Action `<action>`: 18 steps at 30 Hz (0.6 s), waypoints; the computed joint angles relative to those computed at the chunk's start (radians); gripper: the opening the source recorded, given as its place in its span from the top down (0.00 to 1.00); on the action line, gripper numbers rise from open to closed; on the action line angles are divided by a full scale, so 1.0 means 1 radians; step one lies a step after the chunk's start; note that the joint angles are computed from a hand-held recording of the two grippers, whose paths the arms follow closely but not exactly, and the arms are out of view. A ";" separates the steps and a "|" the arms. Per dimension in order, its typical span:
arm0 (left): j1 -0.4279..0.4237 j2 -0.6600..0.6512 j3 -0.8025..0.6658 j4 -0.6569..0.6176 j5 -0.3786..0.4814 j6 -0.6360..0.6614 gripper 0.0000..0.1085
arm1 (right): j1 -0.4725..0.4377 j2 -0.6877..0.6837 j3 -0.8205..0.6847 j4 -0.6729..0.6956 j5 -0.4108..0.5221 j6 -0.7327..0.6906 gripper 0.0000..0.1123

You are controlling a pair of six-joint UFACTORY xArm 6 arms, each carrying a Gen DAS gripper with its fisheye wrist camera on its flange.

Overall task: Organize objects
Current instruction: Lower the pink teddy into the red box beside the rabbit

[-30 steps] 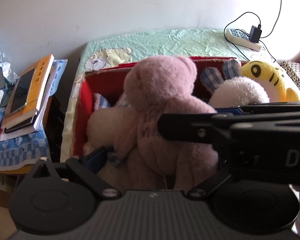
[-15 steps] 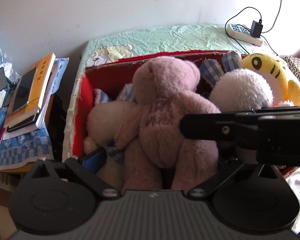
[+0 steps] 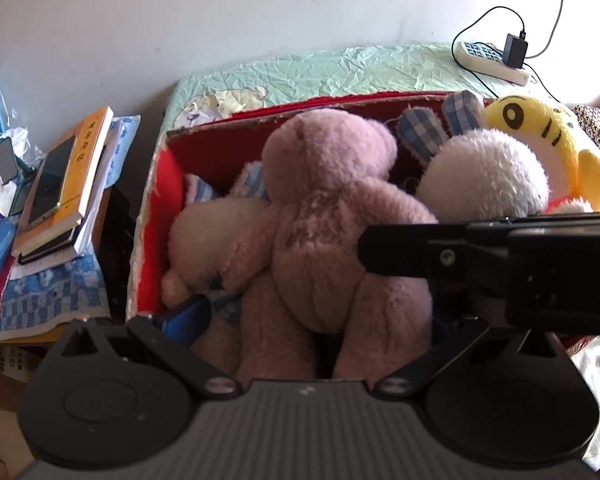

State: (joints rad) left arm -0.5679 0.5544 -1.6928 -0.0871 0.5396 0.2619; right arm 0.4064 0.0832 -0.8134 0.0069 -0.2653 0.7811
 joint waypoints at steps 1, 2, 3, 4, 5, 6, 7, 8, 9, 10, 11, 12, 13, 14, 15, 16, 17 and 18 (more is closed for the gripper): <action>0.000 -0.001 0.002 0.004 -0.001 -0.003 0.05 | -0.001 -0.003 0.004 -0.003 -0.005 0.009 0.79; 0.000 -0.002 0.004 0.006 -0.002 -0.005 0.05 | -0.001 -0.007 0.009 -0.004 -0.011 0.017 0.79; -0.001 -0.003 0.005 0.009 -0.002 -0.008 0.06 | 0.001 -0.010 0.014 0.004 -0.016 0.014 0.79; -0.001 -0.004 0.007 0.014 -0.002 -0.013 0.05 | 0.007 -0.015 0.020 0.024 -0.020 -0.001 0.78; -0.002 -0.005 0.008 0.019 -0.002 -0.017 0.06 | 0.017 -0.020 0.026 0.066 -0.023 -0.037 0.78; -0.002 -0.005 0.009 0.024 -0.001 -0.021 0.06 | 0.031 -0.024 0.031 0.122 -0.025 -0.085 0.78; -0.004 -0.007 0.011 0.031 0.000 -0.027 0.06 | 0.040 -0.028 0.037 0.158 -0.030 -0.115 0.78; -0.005 -0.008 0.012 0.035 0.000 -0.031 0.06 | 0.045 -0.031 0.044 0.173 -0.036 -0.125 0.78; -0.007 -0.008 0.013 0.044 0.001 -0.038 0.06 | 0.052 -0.035 0.053 0.201 -0.044 -0.143 0.78; -0.009 -0.010 0.016 0.055 -0.002 -0.050 0.06 | 0.063 -0.038 0.058 0.248 -0.051 -0.178 0.78; -0.010 -0.011 0.017 0.062 0.000 -0.061 0.06 | 0.072 -0.040 0.063 0.285 -0.058 -0.204 0.78; -0.011 -0.011 0.017 0.067 0.003 -0.069 0.06 | 0.079 -0.042 0.070 0.311 -0.066 -0.220 0.78; -0.012 -0.012 0.016 0.072 0.006 -0.077 0.06 | 0.085 -0.044 0.074 0.332 -0.071 -0.232 0.79; -0.014 -0.013 0.016 0.082 0.009 -0.088 0.06 | 0.096 -0.047 0.076 0.370 -0.076 -0.261 0.79; -0.015 -0.015 0.018 0.090 0.009 -0.097 0.06 | 0.112 -0.050 0.074 0.438 -0.076 -0.319 0.79; -0.017 -0.019 0.022 0.100 0.008 -0.109 0.06 | 0.126 -0.054 0.071 0.495 -0.075 -0.370 0.78; -0.018 -0.023 0.026 0.110 0.007 -0.121 0.06 | 0.139 -0.058 0.068 0.548 -0.074 -0.417 0.78; -0.019 -0.028 0.032 0.118 0.005 -0.129 0.06 | 0.153 -0.061 0.065 0.608 -0.073 -0.468 0.78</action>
